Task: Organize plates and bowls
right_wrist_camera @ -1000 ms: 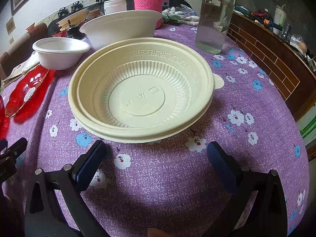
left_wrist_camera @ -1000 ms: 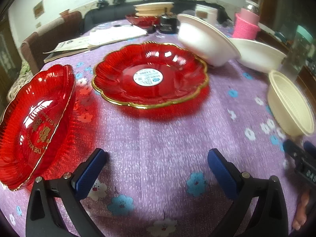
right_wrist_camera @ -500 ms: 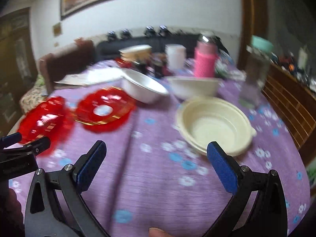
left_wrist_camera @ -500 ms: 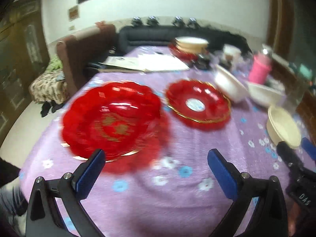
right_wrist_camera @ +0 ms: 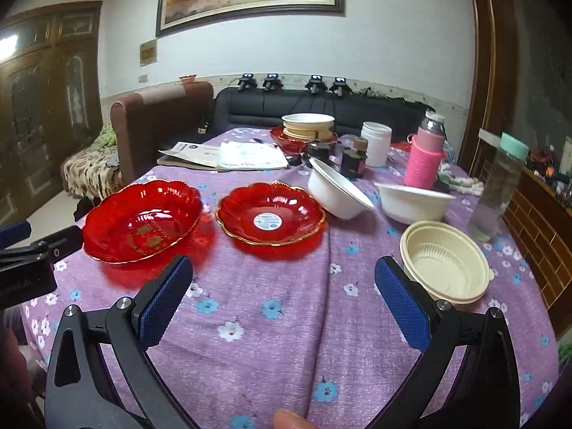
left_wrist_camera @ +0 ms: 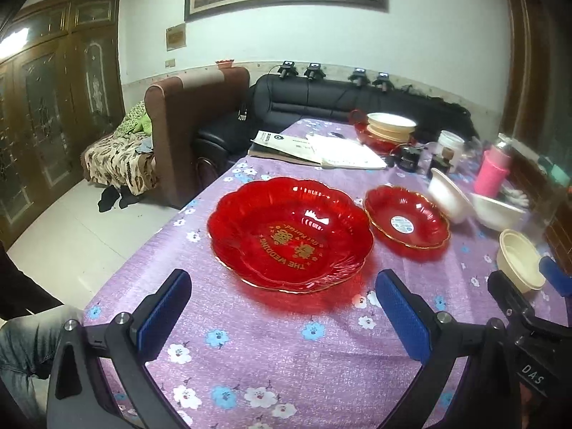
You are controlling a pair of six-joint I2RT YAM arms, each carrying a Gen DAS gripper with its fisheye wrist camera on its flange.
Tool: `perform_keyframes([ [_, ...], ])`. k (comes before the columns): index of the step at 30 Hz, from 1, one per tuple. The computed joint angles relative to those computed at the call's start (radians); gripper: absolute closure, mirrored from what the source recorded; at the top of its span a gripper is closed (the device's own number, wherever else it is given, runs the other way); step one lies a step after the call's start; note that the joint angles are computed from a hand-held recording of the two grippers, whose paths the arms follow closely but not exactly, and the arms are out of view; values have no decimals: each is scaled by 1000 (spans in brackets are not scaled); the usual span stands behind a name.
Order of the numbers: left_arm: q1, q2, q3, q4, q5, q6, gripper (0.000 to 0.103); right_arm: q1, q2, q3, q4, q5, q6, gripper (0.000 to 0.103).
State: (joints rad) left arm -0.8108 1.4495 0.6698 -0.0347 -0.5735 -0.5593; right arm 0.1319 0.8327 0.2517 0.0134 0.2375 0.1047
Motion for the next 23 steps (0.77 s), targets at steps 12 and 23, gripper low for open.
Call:
perform_keyframes([
  [12, 83, -64, -52, 0, 50, -12, 0, 160, 144, 83, 47, 81, 30, 0],
  [23, 224, -13, -53, 34, 127, 23, 0, 202, 374, 197, 132, 77, 52, 0],
])
